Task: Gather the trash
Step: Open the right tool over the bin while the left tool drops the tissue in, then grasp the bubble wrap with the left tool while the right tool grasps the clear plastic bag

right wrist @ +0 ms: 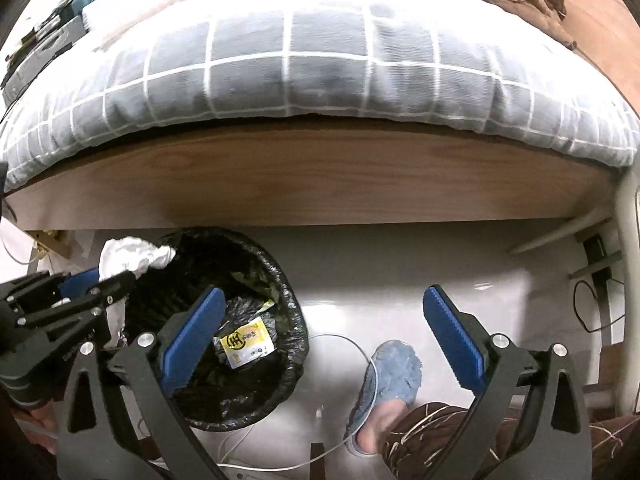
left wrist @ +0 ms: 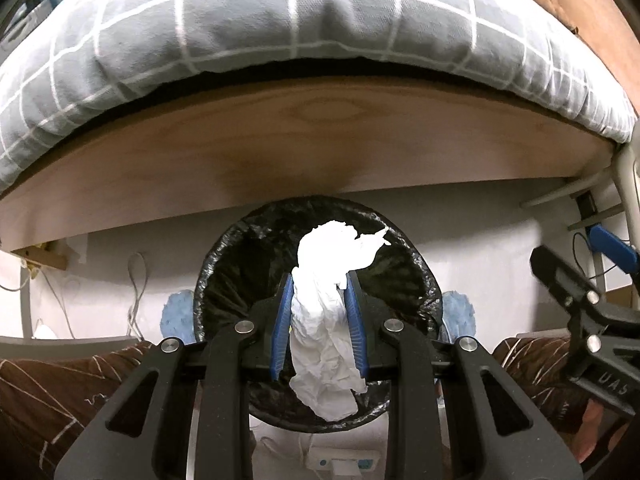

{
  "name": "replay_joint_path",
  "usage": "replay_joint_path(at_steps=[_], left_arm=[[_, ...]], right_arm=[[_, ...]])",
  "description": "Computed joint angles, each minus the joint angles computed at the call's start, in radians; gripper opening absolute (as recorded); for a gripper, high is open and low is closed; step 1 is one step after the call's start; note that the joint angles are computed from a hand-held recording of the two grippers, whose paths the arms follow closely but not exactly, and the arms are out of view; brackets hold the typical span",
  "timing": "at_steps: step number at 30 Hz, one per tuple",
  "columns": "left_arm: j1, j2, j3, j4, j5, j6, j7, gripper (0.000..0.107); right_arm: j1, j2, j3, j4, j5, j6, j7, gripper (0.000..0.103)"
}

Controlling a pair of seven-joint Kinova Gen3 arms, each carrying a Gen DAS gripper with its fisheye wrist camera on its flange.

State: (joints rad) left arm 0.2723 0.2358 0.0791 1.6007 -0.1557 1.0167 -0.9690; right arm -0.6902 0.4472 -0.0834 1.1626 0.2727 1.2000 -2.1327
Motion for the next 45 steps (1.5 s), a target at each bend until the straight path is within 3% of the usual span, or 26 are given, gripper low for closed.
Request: replay_joint_path(at_steps=[5,12,14,16,21,34,45], left_arm=[[0.012,-0.006,0.001,0.003,-0.018,-0.002,0.012,0.028],[0.017,-0.01,-0.006,0.035,-0.046,-0.024,0.042,0.063],[0.016,-0.013,-0.006,0.041,-0.053,-0.025,0.049,0.067],[0.01,-0.021,-0.007,0.055,-0.047,-0.035,0.055,0.081],[0.008,-0.057,-0.003,0.079,-0.054,-0.049,0.083,0.094],[-0.032,-0.141,0.011,-0.04,-0.104,0.051,0.025,0.097],[-0.075,-0.101,-0.006,-0.201,-0.119,0.108,-0.021,0.097]], right_arm=[[0.003,-0.01,0.009,0.01,0.01,-0.013,-0.026,0.095],[0.001,-0.012,0.004,0.015,0.02,-0.021,-0.036,0.095],[0.0,-0.01,0.002,0.019,0.017,-0.028,-0.039,0.095],[-0.002,-0.01,0.0,0.019,0.014,-0.032,-0.04,0.095],[-0.011,-0.017,-0.002,0.001,0.016,-0.021,-0.036,0.095],[-0.034,-0.027,0.018,-0.168,0.07,0.059,0.023,0.095],[0.012,0.036,0.055,-0.385,0.061,0.118,0.116,0.095]])
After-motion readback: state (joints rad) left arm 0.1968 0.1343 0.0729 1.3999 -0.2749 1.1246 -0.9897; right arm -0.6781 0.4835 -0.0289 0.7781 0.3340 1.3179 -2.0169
